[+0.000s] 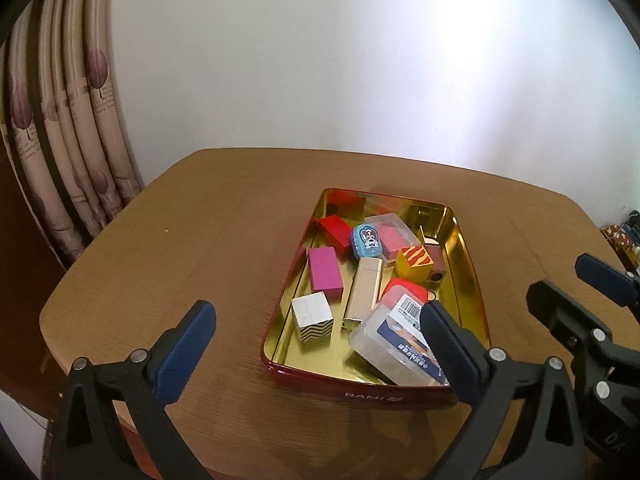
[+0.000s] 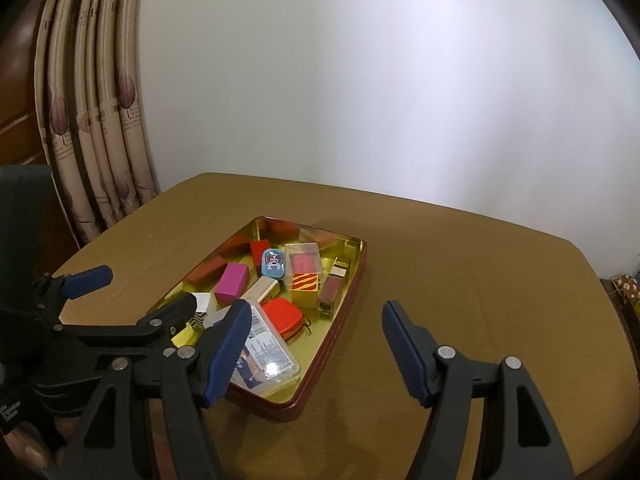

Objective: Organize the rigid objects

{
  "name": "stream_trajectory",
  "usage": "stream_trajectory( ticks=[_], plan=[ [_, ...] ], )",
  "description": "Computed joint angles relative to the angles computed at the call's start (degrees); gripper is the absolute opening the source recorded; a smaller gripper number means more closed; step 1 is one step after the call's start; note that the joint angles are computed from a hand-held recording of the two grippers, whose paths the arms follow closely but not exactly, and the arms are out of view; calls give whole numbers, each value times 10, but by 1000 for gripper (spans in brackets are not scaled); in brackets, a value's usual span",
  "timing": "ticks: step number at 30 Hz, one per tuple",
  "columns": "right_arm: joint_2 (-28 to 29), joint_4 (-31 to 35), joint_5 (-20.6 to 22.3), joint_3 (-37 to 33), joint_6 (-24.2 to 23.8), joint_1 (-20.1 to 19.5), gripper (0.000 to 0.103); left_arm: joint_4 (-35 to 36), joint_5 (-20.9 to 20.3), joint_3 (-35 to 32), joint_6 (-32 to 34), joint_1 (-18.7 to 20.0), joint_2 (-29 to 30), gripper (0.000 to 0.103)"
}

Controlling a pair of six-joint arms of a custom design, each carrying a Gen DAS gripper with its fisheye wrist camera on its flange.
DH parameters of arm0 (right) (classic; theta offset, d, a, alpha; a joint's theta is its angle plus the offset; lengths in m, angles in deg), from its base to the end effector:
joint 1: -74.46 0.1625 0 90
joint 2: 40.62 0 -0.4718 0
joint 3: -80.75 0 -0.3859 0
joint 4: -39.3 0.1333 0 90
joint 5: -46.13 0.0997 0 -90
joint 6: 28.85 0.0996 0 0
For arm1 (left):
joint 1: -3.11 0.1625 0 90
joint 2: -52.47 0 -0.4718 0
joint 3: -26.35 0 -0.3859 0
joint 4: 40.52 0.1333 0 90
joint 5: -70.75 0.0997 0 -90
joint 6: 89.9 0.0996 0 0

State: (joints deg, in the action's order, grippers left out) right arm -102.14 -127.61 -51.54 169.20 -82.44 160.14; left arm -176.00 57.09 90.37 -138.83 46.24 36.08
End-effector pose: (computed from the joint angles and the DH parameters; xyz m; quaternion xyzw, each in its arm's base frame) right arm 0.0663 -0.7158 0.4153 0.3513 -0.8338 0.3395 0.2571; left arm -0.4349 -0.7227 -0.0167 -0.0025 0.7861 -0.4486 0.4252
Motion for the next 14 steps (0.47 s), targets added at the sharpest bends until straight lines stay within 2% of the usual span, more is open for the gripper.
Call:
stream_trajectory(
  ticks=[4,7,14],
  plan=[
    [0,2,-1,-1,1,1,70,-13,-1,1,10,0,1,101],
    [1,2,-4,-2,2,2,70,3,-1,1,-3,0,-1,101],
    [2,4,-6,-5,5,2,70,10,-19,1,-5,2,-5,101]
  ],
)
